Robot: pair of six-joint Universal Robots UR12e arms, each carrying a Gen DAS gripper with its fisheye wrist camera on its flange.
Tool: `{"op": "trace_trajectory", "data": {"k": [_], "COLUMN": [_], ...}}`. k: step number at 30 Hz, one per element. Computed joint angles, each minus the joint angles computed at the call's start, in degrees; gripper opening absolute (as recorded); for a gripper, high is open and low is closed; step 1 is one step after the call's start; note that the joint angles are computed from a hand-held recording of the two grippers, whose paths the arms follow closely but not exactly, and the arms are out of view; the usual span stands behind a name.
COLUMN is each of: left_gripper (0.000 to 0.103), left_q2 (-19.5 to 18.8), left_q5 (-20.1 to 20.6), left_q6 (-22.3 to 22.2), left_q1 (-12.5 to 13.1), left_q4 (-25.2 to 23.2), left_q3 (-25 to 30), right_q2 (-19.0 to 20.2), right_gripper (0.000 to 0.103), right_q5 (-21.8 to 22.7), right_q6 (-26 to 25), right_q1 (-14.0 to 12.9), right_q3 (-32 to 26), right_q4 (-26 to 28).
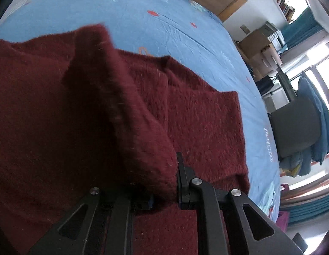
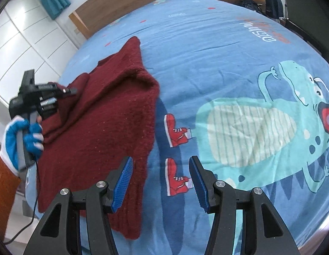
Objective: Fold small clothes
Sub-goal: 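Carry the held sleeve with the left gripper across the sweater body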
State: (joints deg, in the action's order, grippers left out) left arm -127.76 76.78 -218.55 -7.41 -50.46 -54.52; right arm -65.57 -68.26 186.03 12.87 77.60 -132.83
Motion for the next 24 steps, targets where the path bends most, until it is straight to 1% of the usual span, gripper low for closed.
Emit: {"op": "trace_trajectory", "data": {"k": [1, 2, 3, 5, 6, 9, 10, 11, 13, 14, 15, 16, 18, 20, 22, 23, 24], "left_gripper": [0.021, 0.03, 0.036, 0.041, 0.041, 0.041, 0.041, 0.041, 0.039, 0.027, 0.012, 0.009, 0.009, 0.009, 0.009, 0.012, 0.019], "left_q2": [-0.1, -0.3, 0.5, 1.5, 2.5, 2.9, 2.6, 2.7, 2.9, 2.7, 1.7, 1.2, 0.2, -0.9, -2.5, -3.2, -3.9], "left_q5": [-1.1, -1.7, -1.2, 0.4, 0.5, 0.6, 0.5, 0.3, -0.6, -1.1, -1.6, -2.5, -3.3, -4.8, -6.7, -6.8, -7.3], "left_q6": [-0.6, -1.3, -2.0, -4.1, -6.8, -13.1, -14.2, -15.5, -17.6, -17.6, -17.3, -16.7, -14.7, -13.0, -11.1, -10.5, -9.7], "left_q1": [0.3, 0.6, 1.0, 1.8, 2.5, 3.8, 4.3, 4.5, 4.9, 5.0, 5.0, 4.9, 4.3, 3.7, 3.0, 2.6, 2.3], "left_q4": [1.2, 2.1, 3.6, 5.7, 8.0, 9.2, 8.4, 8.7, 11.1, 12.1, 11.4, 11.4, 10.5, 9.6, 7.6, 6.6, 5.3], "left_q3": [0.1, 0.4, -0.9, -2.4, -4.6, -5.5, -4.6, -5.1, -6.2, -6.0, -4.1, -3.3, -1.0, 1.0, 4.0, 5.2, 6.6], "right_q2": [0.0, 0.1, 0.1, 0.4, 0.7, 0.9, 0.9, 1.0, 0.9, 0.9, 0.8, 0.8, 0.9, 0.9, 1.0, 1.0, 0.9], "right_gripper": [0.057, 0.057, 0.057, 0.057, 0.057, 0.057, 0.057, 0.057, 0.057, 0.057, 0.057, 0.057, 0.057, 0.057, 0.057, 0.057, 0.057], "right_q5": [0.0, 0.0, 0.1, 0.3, 0.3, 0.3, 0.3, 0.3, 0.3, 0.3, 0.2, 0.2, 0.1, 0.0, 0.2, 0.2, 0.2], "right_q6": [0.0, 0.0, 0.0, -0.1, -0.3, -0.7, -0.8, -0.8, -0.8, -0.8, -0.8, -0.8, -0.5, -0.2, -0.1, -0.1, -0.2], "right_q1": [0.0, -0.1, -0.2, -0.2, -0.2, -0.1, -0.1, -0.1, -0.1, -0.2, -0.2, -0.3, -0.4, -0.5, -0.6, -0.6, -0.6], "right_q3": [0.0, -0.1, -0.1, -0.4, -0.8, -0.9, -1.0, -1.0, -0.9, -0.8, -0.8, -0.7, -0.7, -0.7, -0.7, -0.7, -0.7], "right_q4": [0.0, 0.1, 0.0, 0.1, 0.2, 0.3, 0.4, 0.4, 0.4, 0.4, 0.4, 0.4, 0.5, 0.5, 0.4, 0.4, 0.3]}}
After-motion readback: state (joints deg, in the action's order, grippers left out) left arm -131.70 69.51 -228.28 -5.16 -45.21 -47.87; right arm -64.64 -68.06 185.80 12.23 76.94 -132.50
